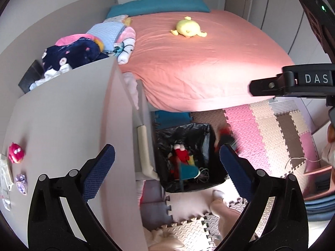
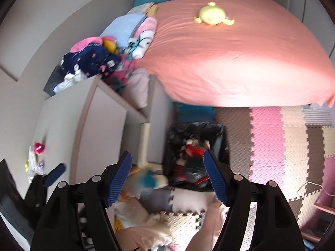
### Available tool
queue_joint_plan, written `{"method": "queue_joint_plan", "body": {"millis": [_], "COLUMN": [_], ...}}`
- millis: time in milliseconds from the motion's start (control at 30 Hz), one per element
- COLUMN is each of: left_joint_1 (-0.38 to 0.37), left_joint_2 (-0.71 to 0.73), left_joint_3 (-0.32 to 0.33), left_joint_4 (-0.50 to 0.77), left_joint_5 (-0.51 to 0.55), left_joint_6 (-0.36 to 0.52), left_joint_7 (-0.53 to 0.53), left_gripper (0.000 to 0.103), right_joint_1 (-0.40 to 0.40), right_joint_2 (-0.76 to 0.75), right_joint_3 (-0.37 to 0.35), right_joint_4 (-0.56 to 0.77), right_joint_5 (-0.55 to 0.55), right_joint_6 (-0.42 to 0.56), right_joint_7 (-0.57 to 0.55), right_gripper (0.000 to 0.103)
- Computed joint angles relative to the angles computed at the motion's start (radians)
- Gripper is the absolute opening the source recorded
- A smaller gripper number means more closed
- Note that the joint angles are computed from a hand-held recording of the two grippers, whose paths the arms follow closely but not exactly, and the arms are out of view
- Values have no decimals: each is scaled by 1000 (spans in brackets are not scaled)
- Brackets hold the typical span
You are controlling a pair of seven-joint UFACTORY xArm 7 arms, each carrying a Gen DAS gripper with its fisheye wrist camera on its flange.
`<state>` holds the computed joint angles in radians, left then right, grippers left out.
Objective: Collect trash
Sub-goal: 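Carry the bib and doll over the black bin and open both grippers, then grasp the purple bow hair tie with the right gripper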
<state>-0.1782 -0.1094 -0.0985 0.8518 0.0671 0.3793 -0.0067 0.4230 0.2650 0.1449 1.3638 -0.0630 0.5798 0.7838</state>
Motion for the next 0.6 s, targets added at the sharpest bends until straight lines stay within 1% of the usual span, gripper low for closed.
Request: {"method": "queue_joint_plan", "body": {"millis": [67, 133, 267, 400, 467, 600], "left_joint_1": [9, 14, 45, 60, 78, 114], "left_joint_2": [-21, -53, -102, -159, -188, -243], "left_joint_3": [18, 41, 52, 92, 103, 141], "left_joint_4": [-10, -28, -57, -93, -111, -146], "left_joint_5": [-25, -76, -79, -132, -138, -155], "left_joint_6": [0, 3, -11, -10, -11, -10], "left_joint_7": [14, 48, 47, 91, 104, 142], "left_gripper": [97, 97, 97, 97, 97, 97], "right_joint_1": [8, 18, 53, 98, 121, 185], "right_joint_2": [-2, 9, 48, 98, 125, 210], "right_joint_3": [3, 6, 14, 22, 23, 23], "right_joint_4": [0, 21, 100, 206, 258, 416], "right_joint_5": [-5, -17, -41, -55, -58, -76], "right_joint_6": [-24, -28, -10, 22, 38, 96], "right_joint_7": [3, -2, -18, -36, -42, -63], "right_gripper": [72, 72, 72, 72, 72, 72]}}
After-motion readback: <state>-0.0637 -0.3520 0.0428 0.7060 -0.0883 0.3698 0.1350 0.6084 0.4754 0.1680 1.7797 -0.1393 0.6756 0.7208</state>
